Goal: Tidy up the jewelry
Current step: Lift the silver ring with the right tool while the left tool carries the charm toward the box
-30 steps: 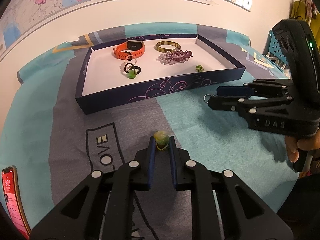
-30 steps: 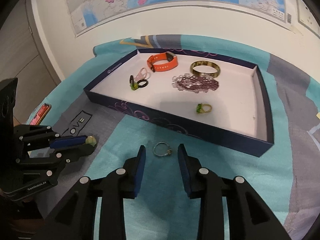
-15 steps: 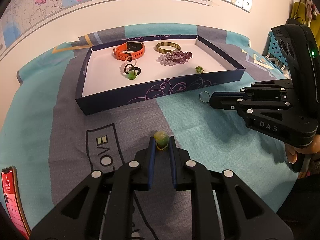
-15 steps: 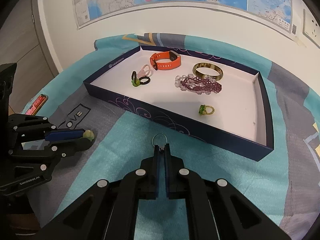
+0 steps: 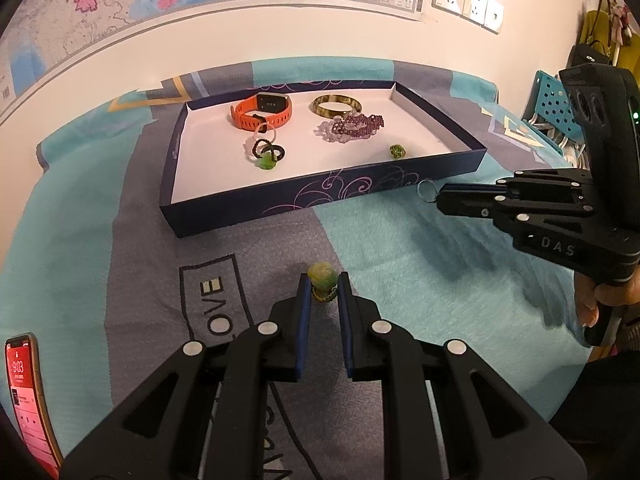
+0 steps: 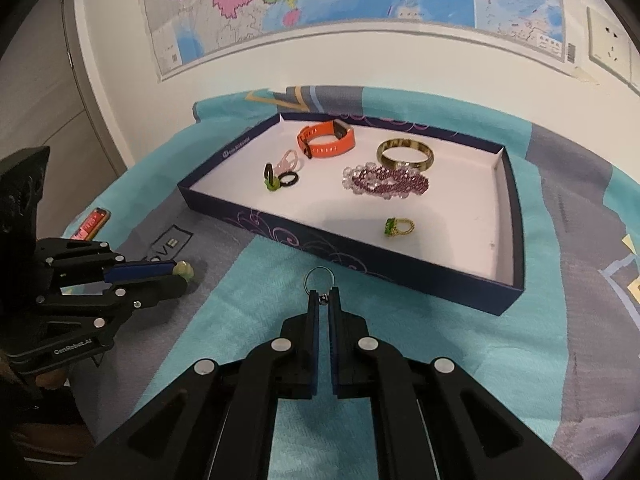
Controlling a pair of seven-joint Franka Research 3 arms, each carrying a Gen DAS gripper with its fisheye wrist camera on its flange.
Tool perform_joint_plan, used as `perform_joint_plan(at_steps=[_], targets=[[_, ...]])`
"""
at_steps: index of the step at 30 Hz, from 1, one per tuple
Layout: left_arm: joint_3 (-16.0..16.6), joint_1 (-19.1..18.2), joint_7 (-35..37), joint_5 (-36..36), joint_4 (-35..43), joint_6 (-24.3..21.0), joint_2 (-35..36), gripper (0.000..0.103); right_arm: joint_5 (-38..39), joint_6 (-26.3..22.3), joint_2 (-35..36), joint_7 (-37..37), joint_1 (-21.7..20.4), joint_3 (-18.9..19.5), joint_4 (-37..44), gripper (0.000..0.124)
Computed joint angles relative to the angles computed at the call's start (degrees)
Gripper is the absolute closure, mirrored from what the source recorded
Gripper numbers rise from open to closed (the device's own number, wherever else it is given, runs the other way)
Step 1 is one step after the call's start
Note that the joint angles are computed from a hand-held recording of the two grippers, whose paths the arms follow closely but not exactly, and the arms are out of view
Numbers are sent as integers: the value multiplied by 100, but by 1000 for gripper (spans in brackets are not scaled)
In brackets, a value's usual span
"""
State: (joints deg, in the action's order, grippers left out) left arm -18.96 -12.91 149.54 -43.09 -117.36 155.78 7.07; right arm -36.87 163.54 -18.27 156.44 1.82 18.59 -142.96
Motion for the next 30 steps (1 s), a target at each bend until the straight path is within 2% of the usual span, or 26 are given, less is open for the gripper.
perform_joint_plan(at_steps=[14,30], targets=[[12,-41,125,-197,17,50,-82,89,-89,150,-260,110,-225,184,-102,121],[53,-44,456,-634,207,-1,-85,89,-54,87,-235,-17,-301,251,42,121]])
